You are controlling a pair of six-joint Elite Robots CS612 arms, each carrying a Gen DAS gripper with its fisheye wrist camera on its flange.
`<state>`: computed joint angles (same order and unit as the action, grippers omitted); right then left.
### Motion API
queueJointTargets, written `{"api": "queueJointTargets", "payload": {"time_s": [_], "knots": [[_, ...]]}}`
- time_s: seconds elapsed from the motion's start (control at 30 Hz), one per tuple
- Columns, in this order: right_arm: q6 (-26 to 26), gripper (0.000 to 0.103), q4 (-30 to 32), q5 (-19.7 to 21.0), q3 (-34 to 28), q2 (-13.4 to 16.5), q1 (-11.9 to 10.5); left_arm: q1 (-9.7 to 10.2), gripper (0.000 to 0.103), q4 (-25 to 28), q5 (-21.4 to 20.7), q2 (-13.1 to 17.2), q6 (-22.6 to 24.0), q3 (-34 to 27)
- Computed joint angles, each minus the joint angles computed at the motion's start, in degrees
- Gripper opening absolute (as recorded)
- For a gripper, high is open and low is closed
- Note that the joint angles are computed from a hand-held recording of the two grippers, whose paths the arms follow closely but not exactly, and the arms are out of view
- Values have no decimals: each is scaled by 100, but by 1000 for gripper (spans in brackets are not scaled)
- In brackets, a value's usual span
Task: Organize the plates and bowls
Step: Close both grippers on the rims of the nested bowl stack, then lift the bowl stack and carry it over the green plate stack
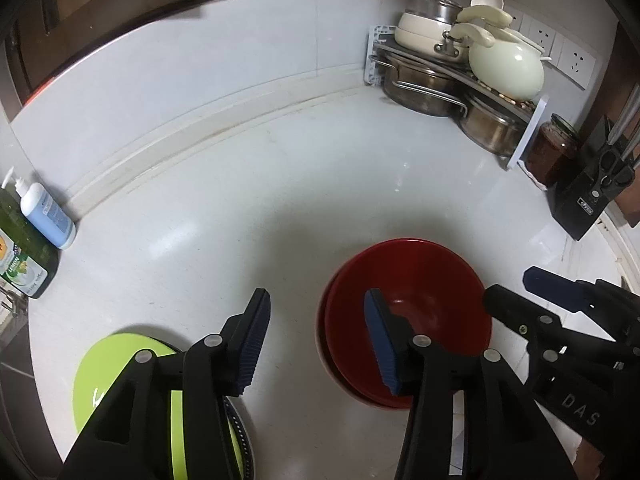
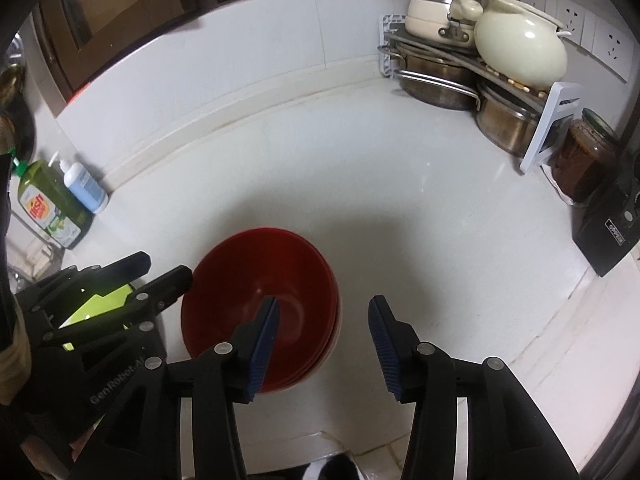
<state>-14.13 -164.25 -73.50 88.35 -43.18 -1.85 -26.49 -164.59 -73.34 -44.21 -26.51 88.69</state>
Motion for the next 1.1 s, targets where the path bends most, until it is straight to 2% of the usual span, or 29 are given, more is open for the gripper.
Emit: {"api": "queueJointTargets", "payload": {"time_s": [0.23,0.57,0.73,0.83,0.9,1.1], "knots": [[250,47,0,35,-84,80,-27,42,48,395,-93,147,-129,-164],[530,47,714,165,-404,337,-73,108,48,839,-464,393,-163,-458],[556,46,1049,246,-522,418,-74,144,40,938,-713,451,-141,-530],[522,39,1233,306,-571,443,-75,178,34,994,-981,484,-137,-578],[546,37,1266,378,-569,441,-86,206,31,958,-1142,496,-137,-581],[469,28,1472,384,-606,435,-61,263,29,910,-1363,493,-306,-573]]}}
